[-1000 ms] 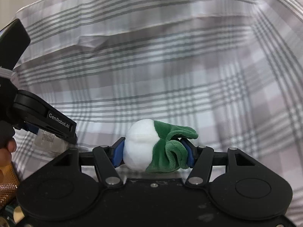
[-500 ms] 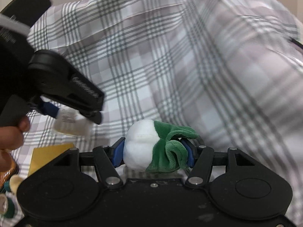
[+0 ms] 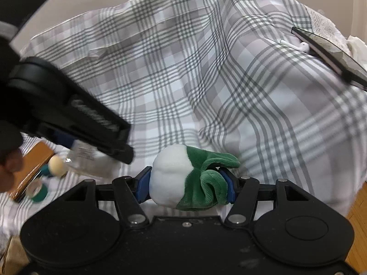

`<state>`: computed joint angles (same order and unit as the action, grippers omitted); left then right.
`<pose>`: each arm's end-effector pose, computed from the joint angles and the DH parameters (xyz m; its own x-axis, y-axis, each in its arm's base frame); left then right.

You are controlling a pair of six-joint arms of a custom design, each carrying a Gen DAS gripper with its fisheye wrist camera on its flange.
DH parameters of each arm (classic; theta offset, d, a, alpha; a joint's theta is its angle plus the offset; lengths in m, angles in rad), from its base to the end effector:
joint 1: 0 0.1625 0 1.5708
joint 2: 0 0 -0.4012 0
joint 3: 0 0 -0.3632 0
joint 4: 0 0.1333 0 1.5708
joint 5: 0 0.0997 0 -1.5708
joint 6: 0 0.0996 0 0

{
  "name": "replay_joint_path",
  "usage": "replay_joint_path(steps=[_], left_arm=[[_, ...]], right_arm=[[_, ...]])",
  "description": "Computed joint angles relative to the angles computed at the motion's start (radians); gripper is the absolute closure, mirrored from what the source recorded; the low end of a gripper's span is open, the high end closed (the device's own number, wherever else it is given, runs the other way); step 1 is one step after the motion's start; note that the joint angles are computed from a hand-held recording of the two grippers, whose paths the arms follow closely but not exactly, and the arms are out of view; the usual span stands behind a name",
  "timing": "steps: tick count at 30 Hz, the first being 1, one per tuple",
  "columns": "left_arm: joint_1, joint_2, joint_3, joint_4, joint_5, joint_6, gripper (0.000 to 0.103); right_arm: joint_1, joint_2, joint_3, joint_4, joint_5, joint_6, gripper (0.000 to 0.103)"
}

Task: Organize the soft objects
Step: 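Carry packet and plush to the basket and release both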

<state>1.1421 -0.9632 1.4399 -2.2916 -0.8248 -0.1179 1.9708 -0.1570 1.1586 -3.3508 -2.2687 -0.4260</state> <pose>-0.0942 -0.6894 0.2784 -0.7785 0.0512 -0.6256 0.3140 0.8948 -0.3175 0.3429 -0.6330 -0.0650 -0.6881 -0.1643 0.7068 -0.6167 0.6457 -0.4503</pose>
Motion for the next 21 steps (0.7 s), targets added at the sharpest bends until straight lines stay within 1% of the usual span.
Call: replay_joint_path(steps=[6,8,12,16,21], left_arm=[[-0.068,-0.2,0.262,-0.061,0.095,-0.083,0.044],[-0.087,-0.261,0.335,-0.053,0.129,-0.131,0.044],[-0.11,-0.367,0.448,0.004,0.174,-0.245,0.044],[-0.126,-0.444,0.528,0.088,0.213,-0.362,0.044],[-0.123,-0.508,0.586,0.185,0.19,-0.487,0.044]], right_arm=[[0.041,-0.088,0.193,-0.067,0.011,0.024,0.044],[0.057,-0.114,0.245,-0.077,0.019,0.035,0.044],[0.084,-0.159,0.329,-0.082,0.05,0.051,0.044],[0.105,-0.202,0.385,-0.026,0.093,0.091,0.043],[0.116,-0.256,0.43,0.113,0.171,0.181,0.043]])
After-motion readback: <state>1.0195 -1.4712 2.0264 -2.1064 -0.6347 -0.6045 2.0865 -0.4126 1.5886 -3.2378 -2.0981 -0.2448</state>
